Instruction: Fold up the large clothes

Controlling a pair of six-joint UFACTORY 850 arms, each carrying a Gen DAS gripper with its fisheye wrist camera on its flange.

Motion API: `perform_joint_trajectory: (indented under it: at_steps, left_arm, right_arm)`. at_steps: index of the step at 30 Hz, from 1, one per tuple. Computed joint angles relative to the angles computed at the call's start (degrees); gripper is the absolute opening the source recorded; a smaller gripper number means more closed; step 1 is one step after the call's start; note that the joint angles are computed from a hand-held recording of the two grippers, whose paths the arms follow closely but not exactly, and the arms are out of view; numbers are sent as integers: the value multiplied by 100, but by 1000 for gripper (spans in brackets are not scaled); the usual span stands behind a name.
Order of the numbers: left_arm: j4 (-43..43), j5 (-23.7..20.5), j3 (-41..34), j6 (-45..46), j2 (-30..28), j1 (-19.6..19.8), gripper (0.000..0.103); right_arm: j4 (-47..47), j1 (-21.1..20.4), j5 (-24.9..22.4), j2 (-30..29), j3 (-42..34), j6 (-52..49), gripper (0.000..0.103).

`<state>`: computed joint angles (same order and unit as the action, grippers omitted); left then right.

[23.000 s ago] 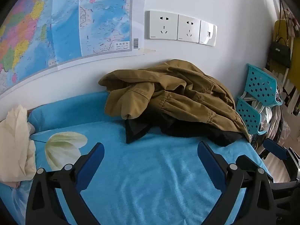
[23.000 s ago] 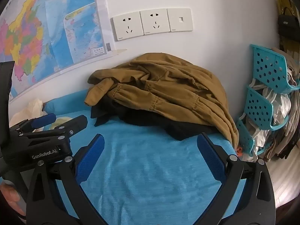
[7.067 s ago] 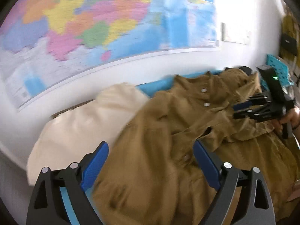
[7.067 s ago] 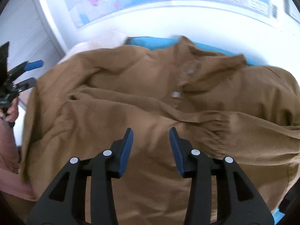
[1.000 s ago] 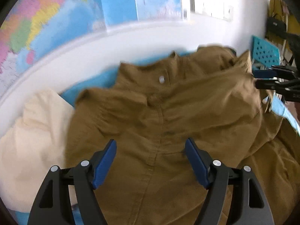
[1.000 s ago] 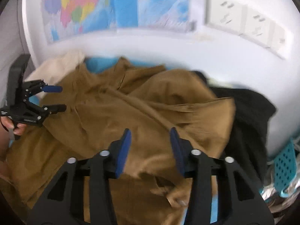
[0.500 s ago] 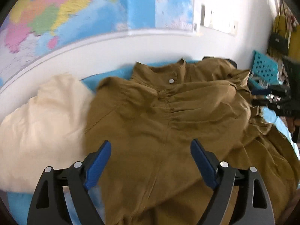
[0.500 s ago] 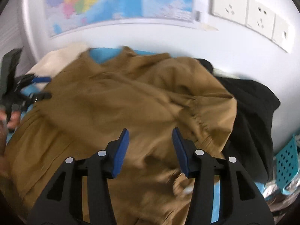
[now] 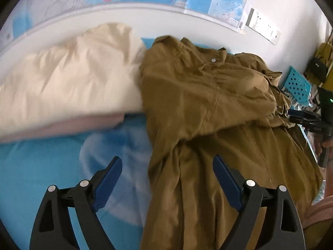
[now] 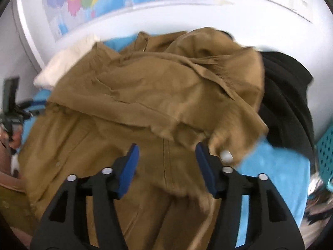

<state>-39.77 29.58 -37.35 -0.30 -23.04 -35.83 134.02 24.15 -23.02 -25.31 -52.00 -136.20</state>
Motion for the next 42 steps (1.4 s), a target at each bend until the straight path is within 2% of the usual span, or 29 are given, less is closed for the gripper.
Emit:
perform_joint_trajectory:
  at_steps: [1,3,5,8,12,15,17,20,23,25,27,31,34,35,36,37,38,40,42]
  left_arm:
    - [284,-43,95,-324,25,23,86]
    - [746,-63,233,-814,69,36,86]
    - [1441,-60,403,-1499,120,74,86]
    - [2038,1,575,-2128,150,50,86]
    - [2373,165,767,-2529,204,-61,90]
    - [2926,321,916,-3083,249,-136,94]
    - [2832,337,959,-3049,265,-259,95]
    - [3180,466,1050,-3356,293,-334,96]
    - [4050,809,1137,-4095,275,-255,96]
    - [4549,1117,1167,-4518,215,-181,96]
    - [4659,1367,1165,-4648,131,-182,96]
    - [4531,1619,1189,-4625,56,-244,96]
    - [4069,1487,1173,-4331,77,-421,96]
    - [3653,1331,1115,-4057,77,-560,95]
    - [3297,1206,1098,-3806,98,-654,81]
    - [2862,953,1009,-3478,90,-778,44]
    - [2667,777,934,-3389,65,-805,28]
    - [2750,819,931,-3719,71,-792,17]
    - [2436,855,967,-3482,197,-877,14]
  right_arm:
    - [-152,-101,-248,152,246,227,63]
    - [-451,-294,-628,321,583,694,75]
    - [-421,-444,-813,502,907,817,75]
    - [-464,-684,-1017,645,1341,1042,78]
    - [-1076,-998,-1653,610,1686,1591,80]
    - [-1329,-961,-1907,602,1819,1597,80]
    - [-1484,-919,-2036,562,1872,1647,80]
    - [-1358,-828,-2219,492,1949,1525,80]
    - [-1742,-891,-2807,318,1946,1773,79]
    - [-1826,-830,-2914,266,1922,1765,76]
    - [-1897,-822,-3242,110,1877,1744,76]
    - [-1625,-685,-3357,28,1815,1547,75]
    - [-1566,-637,-3318,-120,1676,1781,46]
    - [-1625,-663,-3413,-194,1637,1889,32]
    - [-1662,-694,-3610,-257,1628,1901,24]
    - [-1627,-685,-3710,-242,1657,1811,19]
    - [-1567,-672,-3746,-185,1693,1782,15]
    - [-1499,-712,-4082,-75,1768,1756,11]
    - [-1420,-737,-4229,128,1871,1672,10]
